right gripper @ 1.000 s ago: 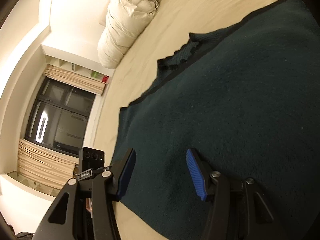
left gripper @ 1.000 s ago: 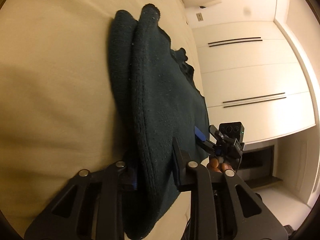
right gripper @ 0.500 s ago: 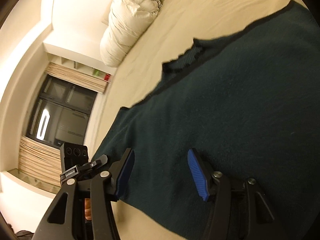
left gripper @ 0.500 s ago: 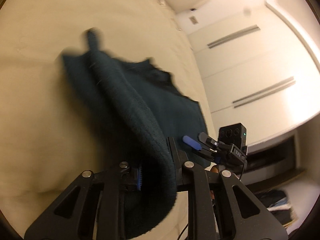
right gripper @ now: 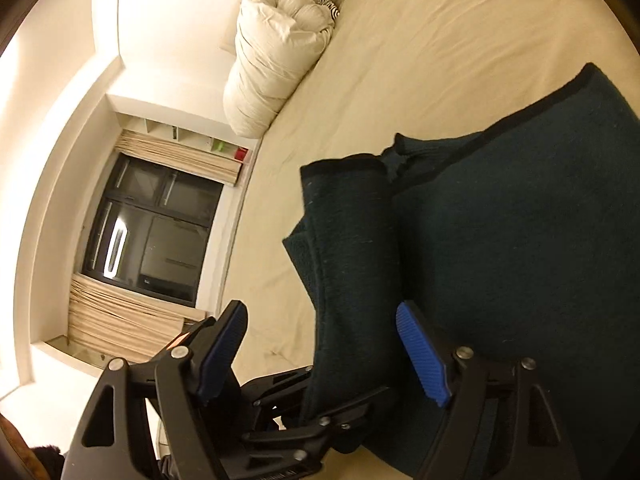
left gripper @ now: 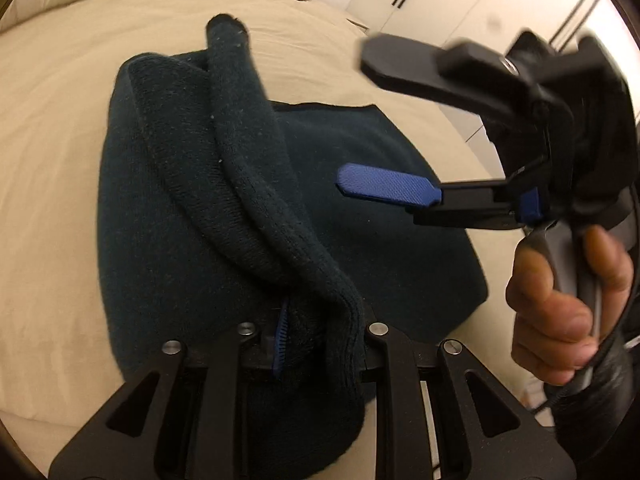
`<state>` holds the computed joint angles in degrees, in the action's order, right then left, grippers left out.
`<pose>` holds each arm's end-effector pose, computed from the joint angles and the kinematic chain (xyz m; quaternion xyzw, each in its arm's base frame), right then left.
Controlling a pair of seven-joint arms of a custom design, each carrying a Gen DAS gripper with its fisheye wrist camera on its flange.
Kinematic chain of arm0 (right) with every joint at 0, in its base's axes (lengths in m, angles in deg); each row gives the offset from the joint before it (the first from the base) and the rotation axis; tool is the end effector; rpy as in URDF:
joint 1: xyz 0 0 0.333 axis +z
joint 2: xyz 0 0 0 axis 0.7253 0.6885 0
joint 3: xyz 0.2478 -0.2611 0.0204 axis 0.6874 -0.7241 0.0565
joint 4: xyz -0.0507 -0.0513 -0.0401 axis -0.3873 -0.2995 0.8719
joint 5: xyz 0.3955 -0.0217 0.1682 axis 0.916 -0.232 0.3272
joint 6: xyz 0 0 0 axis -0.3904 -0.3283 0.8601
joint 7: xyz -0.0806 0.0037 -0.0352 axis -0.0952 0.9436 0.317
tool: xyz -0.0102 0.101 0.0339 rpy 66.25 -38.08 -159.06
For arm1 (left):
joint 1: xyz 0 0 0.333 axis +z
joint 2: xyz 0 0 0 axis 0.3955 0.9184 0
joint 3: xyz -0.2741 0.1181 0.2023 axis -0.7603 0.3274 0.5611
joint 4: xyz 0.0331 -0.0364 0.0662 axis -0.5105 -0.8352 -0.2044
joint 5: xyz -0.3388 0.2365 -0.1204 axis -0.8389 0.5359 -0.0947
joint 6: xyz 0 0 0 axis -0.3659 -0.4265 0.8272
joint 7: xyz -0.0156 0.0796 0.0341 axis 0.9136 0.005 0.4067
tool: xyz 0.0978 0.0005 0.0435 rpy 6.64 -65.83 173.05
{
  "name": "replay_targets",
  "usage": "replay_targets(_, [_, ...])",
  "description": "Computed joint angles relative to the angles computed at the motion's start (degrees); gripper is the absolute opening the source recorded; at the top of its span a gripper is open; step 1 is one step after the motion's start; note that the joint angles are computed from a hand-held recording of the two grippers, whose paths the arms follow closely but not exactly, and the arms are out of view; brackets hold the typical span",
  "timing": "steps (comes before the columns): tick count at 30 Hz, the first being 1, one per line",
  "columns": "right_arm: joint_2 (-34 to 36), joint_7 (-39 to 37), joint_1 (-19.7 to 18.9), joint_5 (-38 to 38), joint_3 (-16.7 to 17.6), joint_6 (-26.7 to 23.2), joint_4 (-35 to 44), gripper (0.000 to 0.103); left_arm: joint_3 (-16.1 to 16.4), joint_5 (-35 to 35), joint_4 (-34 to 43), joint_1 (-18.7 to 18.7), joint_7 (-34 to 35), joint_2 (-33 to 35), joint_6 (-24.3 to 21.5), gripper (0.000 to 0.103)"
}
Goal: Fold small clothes
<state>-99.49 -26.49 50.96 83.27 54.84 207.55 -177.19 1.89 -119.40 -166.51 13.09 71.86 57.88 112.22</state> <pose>0.4850 0.0135 0.4125 -0.5383 0.6535 0.1762 0.5021 0.5550 -0.2134 0.4212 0.4990 -0.8000 0.3319 0.0304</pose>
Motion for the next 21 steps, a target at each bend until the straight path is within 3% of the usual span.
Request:
replay_targets(3, [0.85,0.97,-0.23,-0.37,0.01,0.64,0.29,0.08,-0.78,4.26,1.42,-1.04,-2.37,1.59,2.24,0.023])
replay_targets(5, [1.45,1.89,-0.38,-1.36,0.02,0.3,0.63,0.08,-1.53,5.91,2.54,-1.4,-2.24,2.29,2.7,0.036])
replay_targets(6, [1.81,2.38,-0.61,-2.24,-0.21,-0.54,0.88,0.08,-1.92,3.8,2.9,-1.1,0.25,2.18,1.27,0.055])
replay_targets(8, [2.71,3.62,-1.12,-3.48,-0.52,-1.68,1.31,0.081,-1.48,-0.2,2.09,-1.55,4.69,1.03,0.83,0.058])
replay_targets(10, [2.97,4.98,-1.84,-3.52,-0.72,-1.19,0.99,0.082,-1.29,-7.83,1.55,0.32,12.64,-0.28,-5.27,0.071])
replay_targets(16, [2.57,3.57,-3.37,-3.56,-1.14,-3.37,-0.52,0.08,4.54,-18.03,-3.92,3.4,21.24,-5.89,-12.85,0.072])
replay_targets(18, [1.89,3.92,-3.09,-5.09,-0.43,-1.95,-0.68,0.08,6.1,-21.79,-3.9,4.64,22.9,-5.86,-13.94,0.072])
replay_targets(21, [0.89,3.81,-2.06,-6.87,0.49,0.56,-1.14,0.079,6.3,-20.73,-1.64,5.85,20.47,-3.48,-13.12,0.072])
